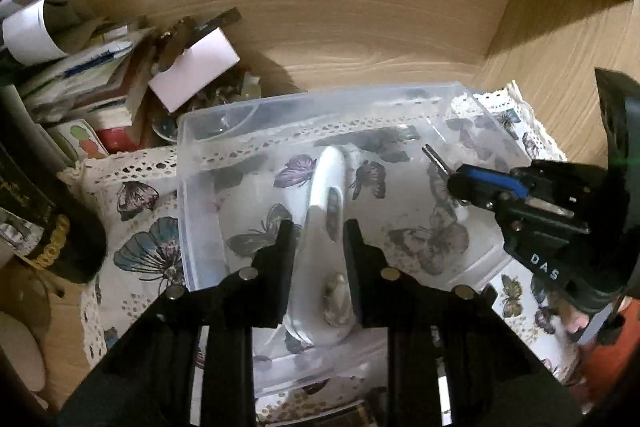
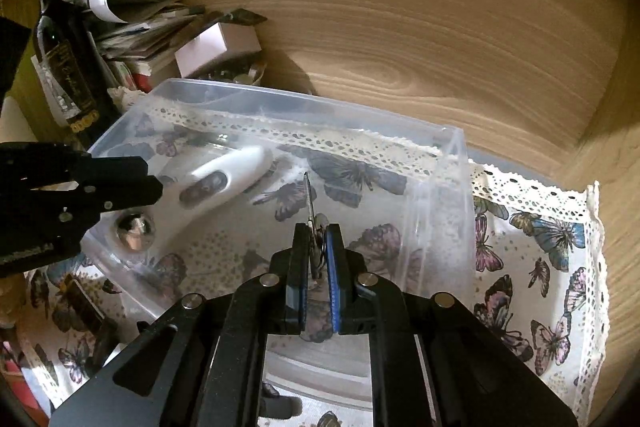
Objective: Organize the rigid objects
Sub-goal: 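Carry the white device and keys into the clear box and open both tools, then grasp the silver metal cylinder with the right tool while the left grasps a black piece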
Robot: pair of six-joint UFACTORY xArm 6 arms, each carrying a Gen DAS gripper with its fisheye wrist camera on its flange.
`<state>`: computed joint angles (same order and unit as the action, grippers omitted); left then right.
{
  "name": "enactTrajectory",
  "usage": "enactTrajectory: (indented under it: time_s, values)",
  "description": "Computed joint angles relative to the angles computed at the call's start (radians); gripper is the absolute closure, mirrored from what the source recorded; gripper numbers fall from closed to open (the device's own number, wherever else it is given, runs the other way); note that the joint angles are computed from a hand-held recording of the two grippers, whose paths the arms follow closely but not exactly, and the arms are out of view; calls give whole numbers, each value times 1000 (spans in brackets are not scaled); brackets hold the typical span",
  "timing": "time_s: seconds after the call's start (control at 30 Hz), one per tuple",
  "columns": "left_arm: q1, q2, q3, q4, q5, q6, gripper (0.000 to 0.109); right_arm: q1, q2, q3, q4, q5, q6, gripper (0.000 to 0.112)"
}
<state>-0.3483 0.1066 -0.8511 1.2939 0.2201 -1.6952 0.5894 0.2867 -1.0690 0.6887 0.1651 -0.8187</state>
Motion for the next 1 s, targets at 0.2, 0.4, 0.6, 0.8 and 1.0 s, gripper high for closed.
enactTrajectory:
  time_s: [0.2, 0.4, 0.6, 0.8, 1.0]
  values:
    - [-8, -40, 21, 29, 9, -28, 84, -7, 8, -23, -46, 39, 50, 101]
    - [-39, -109, 56, 43, 67, -53, 80, 13, -62, 35, 45, -22, -39, 73]
    - [-109, -221, 110, 119, 193, -148, 45, 47, -186, 111, 305, -90, -272, 50]
    - [-196, -320, 169, 136, 306, -195, 19, 87, -287, 171, 550, -149, -501, 31]
    - [-274, -384, 242, 95, 387, -204, 9, 123, -378, 265, 662, -206, -611, 22]
